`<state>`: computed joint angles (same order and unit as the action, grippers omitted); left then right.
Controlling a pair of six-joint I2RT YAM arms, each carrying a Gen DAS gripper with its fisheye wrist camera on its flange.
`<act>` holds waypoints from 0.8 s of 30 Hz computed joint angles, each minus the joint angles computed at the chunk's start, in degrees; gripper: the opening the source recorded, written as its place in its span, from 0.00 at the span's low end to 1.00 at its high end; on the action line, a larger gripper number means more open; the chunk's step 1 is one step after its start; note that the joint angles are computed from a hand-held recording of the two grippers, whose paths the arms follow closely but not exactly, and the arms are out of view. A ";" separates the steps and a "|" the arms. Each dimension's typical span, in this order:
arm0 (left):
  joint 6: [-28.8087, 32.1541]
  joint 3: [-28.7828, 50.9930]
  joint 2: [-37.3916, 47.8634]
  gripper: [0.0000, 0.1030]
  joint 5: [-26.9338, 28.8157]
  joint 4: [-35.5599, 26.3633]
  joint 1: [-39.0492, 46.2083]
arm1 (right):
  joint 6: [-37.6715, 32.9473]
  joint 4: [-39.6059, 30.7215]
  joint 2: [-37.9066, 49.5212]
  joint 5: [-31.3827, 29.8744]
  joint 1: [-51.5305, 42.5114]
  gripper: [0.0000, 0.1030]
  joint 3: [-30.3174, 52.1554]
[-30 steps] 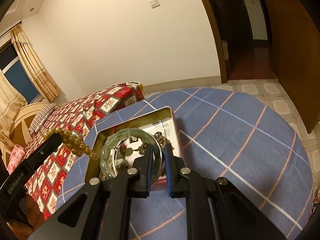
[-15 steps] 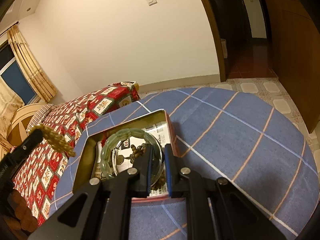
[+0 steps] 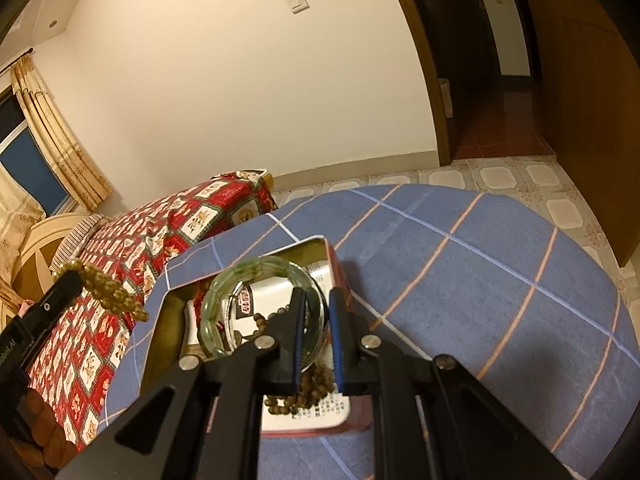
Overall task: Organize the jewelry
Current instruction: 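Carry the gold bead strand and jade bangle over the pink tin, then open both tools to drop the strand and bangle into the tin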
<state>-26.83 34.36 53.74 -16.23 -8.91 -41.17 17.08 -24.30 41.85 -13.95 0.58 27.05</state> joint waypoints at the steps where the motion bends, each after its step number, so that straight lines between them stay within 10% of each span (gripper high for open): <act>1: -0.14 -0.17 0.60 0.09 0.36 0.52 0.20 | 0.31 0.81 0.85 0.39 0.90 0.15 0.15; 24: -2.14 -2.63 12.47 0.09 2.75 6.68 1.53 | -0.87 6.76 7.10 3.71 5.62 0.16 -2.07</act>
